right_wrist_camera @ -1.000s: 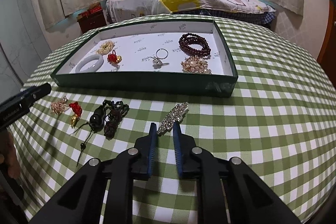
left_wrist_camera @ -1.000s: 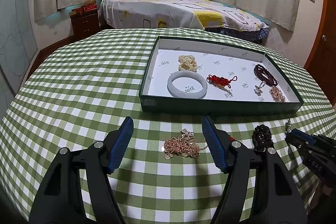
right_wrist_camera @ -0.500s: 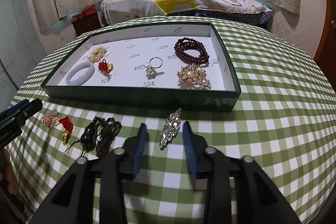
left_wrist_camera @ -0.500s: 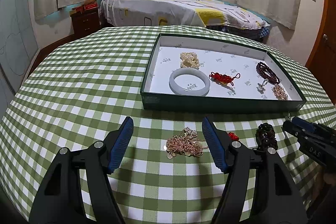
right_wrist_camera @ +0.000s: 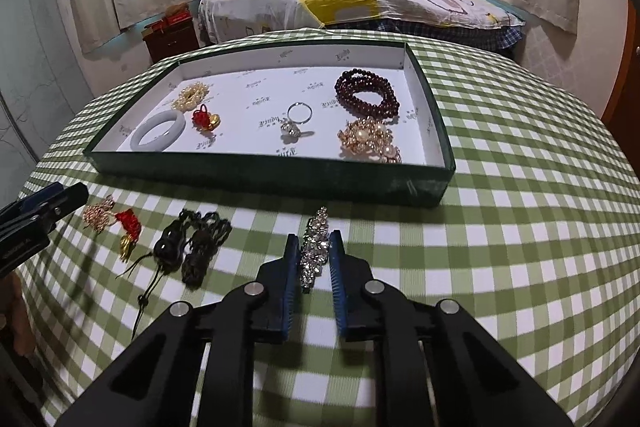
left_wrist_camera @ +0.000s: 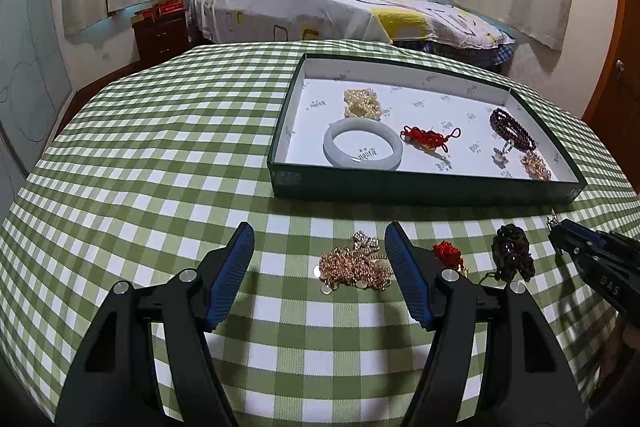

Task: Organize jewelry
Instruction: 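Grasp the gold chain necklace with the left tool while the right holds the brooch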

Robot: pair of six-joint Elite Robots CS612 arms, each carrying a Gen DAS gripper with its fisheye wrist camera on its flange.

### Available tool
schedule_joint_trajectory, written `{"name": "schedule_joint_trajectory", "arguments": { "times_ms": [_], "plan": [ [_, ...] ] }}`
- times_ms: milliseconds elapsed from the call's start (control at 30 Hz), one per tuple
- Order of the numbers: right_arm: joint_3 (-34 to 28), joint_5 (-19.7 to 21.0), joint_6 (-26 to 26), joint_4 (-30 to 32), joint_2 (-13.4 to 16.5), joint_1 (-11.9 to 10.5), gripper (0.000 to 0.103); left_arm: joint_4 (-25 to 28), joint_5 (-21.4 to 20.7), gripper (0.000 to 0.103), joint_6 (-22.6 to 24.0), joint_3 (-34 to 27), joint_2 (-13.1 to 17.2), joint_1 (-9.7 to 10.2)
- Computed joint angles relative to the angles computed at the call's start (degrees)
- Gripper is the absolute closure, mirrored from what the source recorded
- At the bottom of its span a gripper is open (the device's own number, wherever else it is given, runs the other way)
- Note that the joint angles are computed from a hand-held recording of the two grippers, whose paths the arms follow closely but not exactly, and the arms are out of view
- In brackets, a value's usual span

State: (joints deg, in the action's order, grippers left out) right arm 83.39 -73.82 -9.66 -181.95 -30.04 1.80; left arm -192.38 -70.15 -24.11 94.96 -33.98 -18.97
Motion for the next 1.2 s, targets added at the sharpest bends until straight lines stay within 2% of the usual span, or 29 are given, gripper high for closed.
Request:
{"name": "schedule_joint_trajectory", "arguments": {
  "times_ms": [467,500,567,667,900,1200],
  "plan": [
    [0.3,1.2,-0.1,-0.7,0.1,-0.2,0.087,5.1,-3.9,0.042,2.1,-1.7,0.6,0.50],
    [0.3,1.2,-0.1,-0.7,0.1,-0.2,0.087,4.7,-4.2,0.046,2.4,-1.6,0.6,0.52],
    [0.3,1.2,-0.1,-0.7,0.1,-0.2,0.087,3.7,-5.4,0.064,3.6,-1.6,0.8,0.52],
    [0.3,1.2,-0.2,-0.7,0.1,-0.2,0.087,2.8,-7.0,0.081,5.3,-1.6,0.9,0.39],
    [0.4,1.7,0.0,-0.9,0.1,-0.3,0.087,1.5,-8.0,0.084,4.9,-1.0,0.8,0.51],
    [0.8,2.3,-0.4,-1.0,-0.2,-0.3,0.087,-1.6,-6.6,0.085,5.9,0.2,0.0,0.04]
  ]
}}
